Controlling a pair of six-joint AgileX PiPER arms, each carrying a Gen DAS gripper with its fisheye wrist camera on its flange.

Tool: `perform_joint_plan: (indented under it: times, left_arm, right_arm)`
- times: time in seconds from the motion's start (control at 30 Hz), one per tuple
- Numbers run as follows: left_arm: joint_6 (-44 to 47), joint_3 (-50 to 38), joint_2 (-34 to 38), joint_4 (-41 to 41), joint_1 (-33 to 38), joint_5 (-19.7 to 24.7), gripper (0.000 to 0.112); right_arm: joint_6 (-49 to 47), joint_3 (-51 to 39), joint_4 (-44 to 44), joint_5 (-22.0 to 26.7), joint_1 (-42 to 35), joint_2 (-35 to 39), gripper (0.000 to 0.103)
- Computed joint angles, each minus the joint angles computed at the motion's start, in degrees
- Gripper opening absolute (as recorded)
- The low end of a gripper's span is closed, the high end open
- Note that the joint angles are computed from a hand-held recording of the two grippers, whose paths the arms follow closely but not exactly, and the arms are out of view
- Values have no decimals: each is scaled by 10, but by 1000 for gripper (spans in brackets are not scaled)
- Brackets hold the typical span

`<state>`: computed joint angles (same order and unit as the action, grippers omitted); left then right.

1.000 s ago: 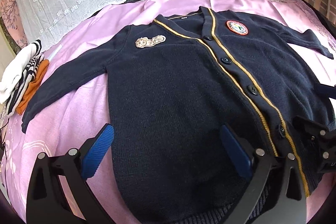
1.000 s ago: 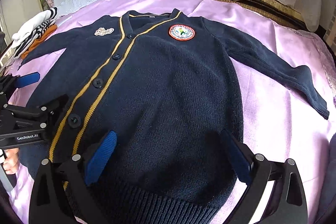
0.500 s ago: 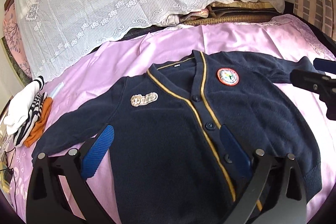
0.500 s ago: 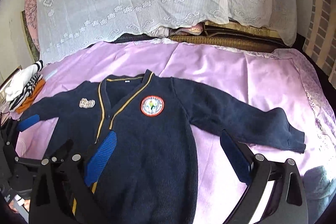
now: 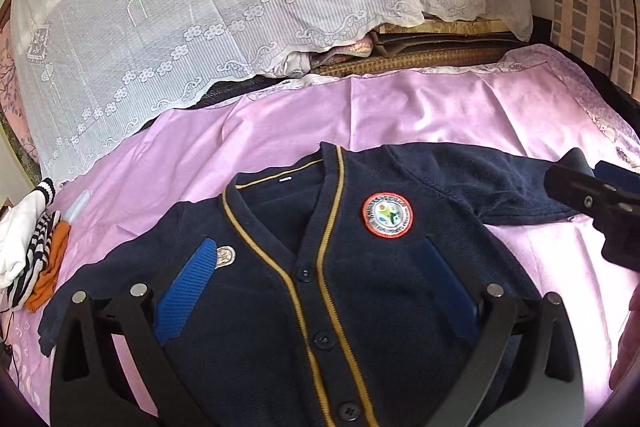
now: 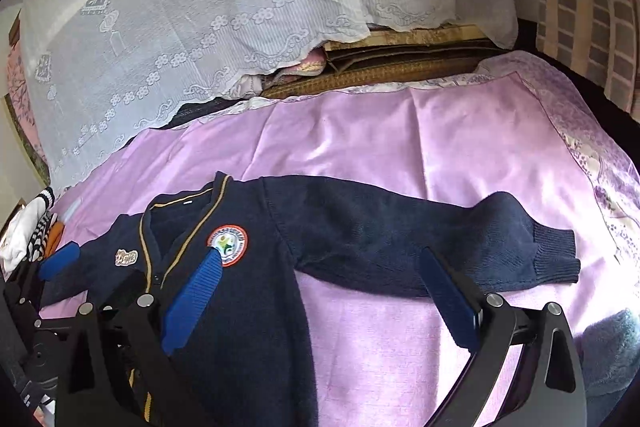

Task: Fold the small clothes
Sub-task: 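Grasp the sleeve cuff with the right gripper and lift it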

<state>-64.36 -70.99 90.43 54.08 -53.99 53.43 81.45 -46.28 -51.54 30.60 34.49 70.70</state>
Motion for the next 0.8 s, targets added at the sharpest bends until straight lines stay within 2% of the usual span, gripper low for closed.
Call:
perform_joint_plan:
  times: [0.23,0.43,0.63,0.8]
  left_arm:
    - [-16,-34,65,11,-25,-8,98]
    - [-36,-20,71,20,-27,-28,98]
    - [-35,-13,71,5,-11,-48,98]
    - [-32,-9,82,-3,-4,-58,98]
  right_arm:
    - [-6,30,5,-27,-68,-20,99]
    - [-42,50,42,-51,-133,-45,99]
    - [-30,77,35,-49,-188,-64,99]
    - [-53,93,69,-77,-255,-58,99]
